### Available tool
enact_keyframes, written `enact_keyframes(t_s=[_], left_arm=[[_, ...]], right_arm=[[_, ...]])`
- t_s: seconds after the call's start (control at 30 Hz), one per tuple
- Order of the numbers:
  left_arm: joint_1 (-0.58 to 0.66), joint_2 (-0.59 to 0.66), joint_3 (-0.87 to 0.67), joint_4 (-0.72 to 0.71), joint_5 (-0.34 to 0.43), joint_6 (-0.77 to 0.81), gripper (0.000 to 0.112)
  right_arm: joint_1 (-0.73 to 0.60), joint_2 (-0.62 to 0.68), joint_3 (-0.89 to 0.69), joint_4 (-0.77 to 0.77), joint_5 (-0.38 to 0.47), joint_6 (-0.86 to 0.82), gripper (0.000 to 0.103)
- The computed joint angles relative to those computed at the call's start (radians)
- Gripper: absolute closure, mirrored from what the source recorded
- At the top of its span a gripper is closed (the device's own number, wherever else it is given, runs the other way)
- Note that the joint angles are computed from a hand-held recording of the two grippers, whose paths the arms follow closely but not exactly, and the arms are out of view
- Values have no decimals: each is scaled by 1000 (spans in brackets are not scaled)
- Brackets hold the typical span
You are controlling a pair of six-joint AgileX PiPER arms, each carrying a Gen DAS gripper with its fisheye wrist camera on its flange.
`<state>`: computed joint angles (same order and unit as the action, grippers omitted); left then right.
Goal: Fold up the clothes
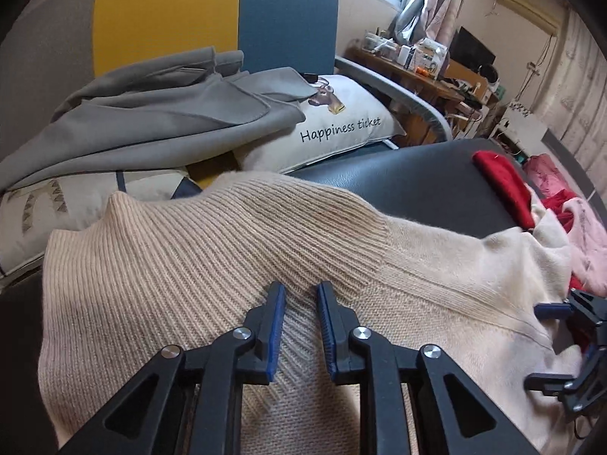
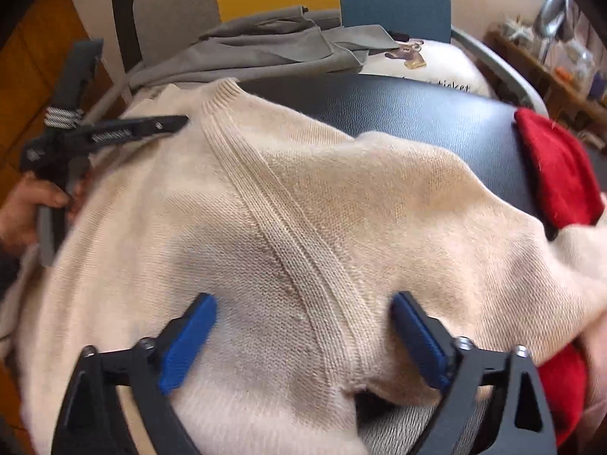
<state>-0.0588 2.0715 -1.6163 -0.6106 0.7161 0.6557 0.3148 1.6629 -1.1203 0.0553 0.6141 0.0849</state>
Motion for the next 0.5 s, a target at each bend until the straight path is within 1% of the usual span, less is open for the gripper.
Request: enact_keyframes(t_s=[0.07, 0.1, 0.17, 0.2, 0.27, 0.3, 0.33, 0.37, 0.43, 0.5], left_arm=[[19, 19, -35, -30, 49, 20, 93], [24, 14, -37, -29, 59, 16, 94], [31, -25, -11, -8, 52, -4, 94], [44, -59, 21, -22, 48, 2, 94], [111, -158, 117, -127, 73, 69, 94], [156, -227, 195, -177, 83, 115, 94], [210, -303, 278, -221, 98, 162, 94], [269, -374, 349, -258, 125, 204, 94], [411, -503, 459, -315, 212, 274, 94], [583, -609, 539, -335, 345, 325, 94]], right_arm=[[8, 19, -14, -35, -4, 37, 0], [9, 24, -22, -44, -2, 50, 0], [11, 26, -35, -48, 15, 45, 0], [12, 28, -41, -50, 24, 42, 0], [24, 19, -46, -67, 37, 59, 1], [32, -3, -35, -81, 34, 79, 1], [40, -55, 1, -73, 6, 81, 1], [45, -104, 36, -34, -21, 52, 1], [58, -193, 89, 68, -35, -39, 1], [93, -275, 139, 137, -27, -97, 1]])
